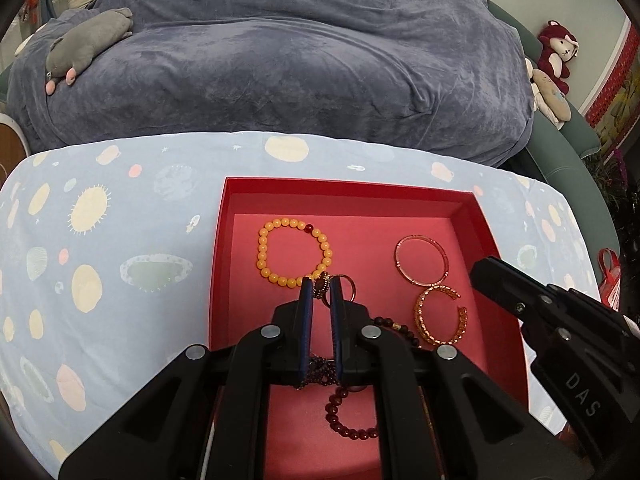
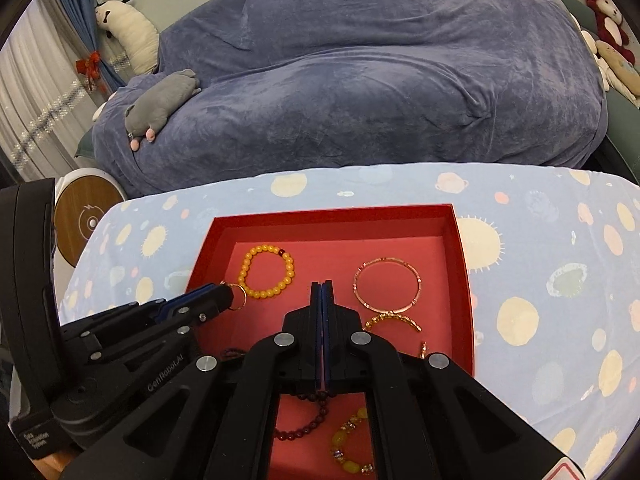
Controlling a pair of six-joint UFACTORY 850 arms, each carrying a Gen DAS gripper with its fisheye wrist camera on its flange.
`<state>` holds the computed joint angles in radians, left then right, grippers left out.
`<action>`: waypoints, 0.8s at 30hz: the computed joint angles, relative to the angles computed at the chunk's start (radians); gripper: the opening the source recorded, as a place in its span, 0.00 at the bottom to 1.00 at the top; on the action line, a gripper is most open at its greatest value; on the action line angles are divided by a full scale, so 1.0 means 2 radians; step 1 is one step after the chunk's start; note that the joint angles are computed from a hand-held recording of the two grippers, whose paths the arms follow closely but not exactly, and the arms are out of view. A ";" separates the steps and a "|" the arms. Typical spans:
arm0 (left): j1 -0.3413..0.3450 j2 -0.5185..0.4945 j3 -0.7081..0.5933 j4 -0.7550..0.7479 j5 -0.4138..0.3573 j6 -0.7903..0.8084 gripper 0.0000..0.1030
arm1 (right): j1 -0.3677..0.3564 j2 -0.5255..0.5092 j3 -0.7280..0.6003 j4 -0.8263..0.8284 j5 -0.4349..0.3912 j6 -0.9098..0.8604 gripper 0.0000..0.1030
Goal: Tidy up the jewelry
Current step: 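Carry the ring and black bracelet into the red box and release both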
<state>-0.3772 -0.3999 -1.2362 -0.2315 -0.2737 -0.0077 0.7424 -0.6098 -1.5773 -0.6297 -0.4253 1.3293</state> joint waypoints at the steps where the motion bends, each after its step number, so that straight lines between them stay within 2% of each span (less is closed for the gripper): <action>1: -0.001 -0.003 -0.001 0.011 0.000 -0.009 0.08 | -0.001 0.001 0.006 0.003 0.002 0.001 0.01; 4: -0.004 -0.010 0.001 0.037 0.003 -0.030 0.10 | 0.000 0.006 0.021 0.005 0.006 0.010 0.03; 7: -0.009 -0.008 0.007 0.088 0.006 -0.082 0.35 | 0.005 0.013 0.034 -0.012 0.002 0.032 0.05; 9: -0.013 -0.002 0.015 0.139 0.011 -0.134 0.43 | 0.008 0.017 0.041 -0.015 -0.002 0.035 0.06; 13: -0.015 0.020 0.035 0.169 0.016 -0.168 0.47 | 0.017 0.029 0.052 -0.031 -0.012 0.048 0.09; 16: -0.015 0.040 0.053 0.180 0.020 -0.181 0.47 | 0.025 0.045 0.069 -0.051 -0.015 0.074 0.20; 24: -0.021 0.109 0.113 0.258 0.018 -0.266 0.47 | 0.055 0.089 0.114 -0.078 -0.035 0.115 0.22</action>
<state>-0.4200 -0.1814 -1.0099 0.2849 -0.2371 -0.5389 0.8530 -0.4316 -1.3502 -0.7860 -0.4945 1.5584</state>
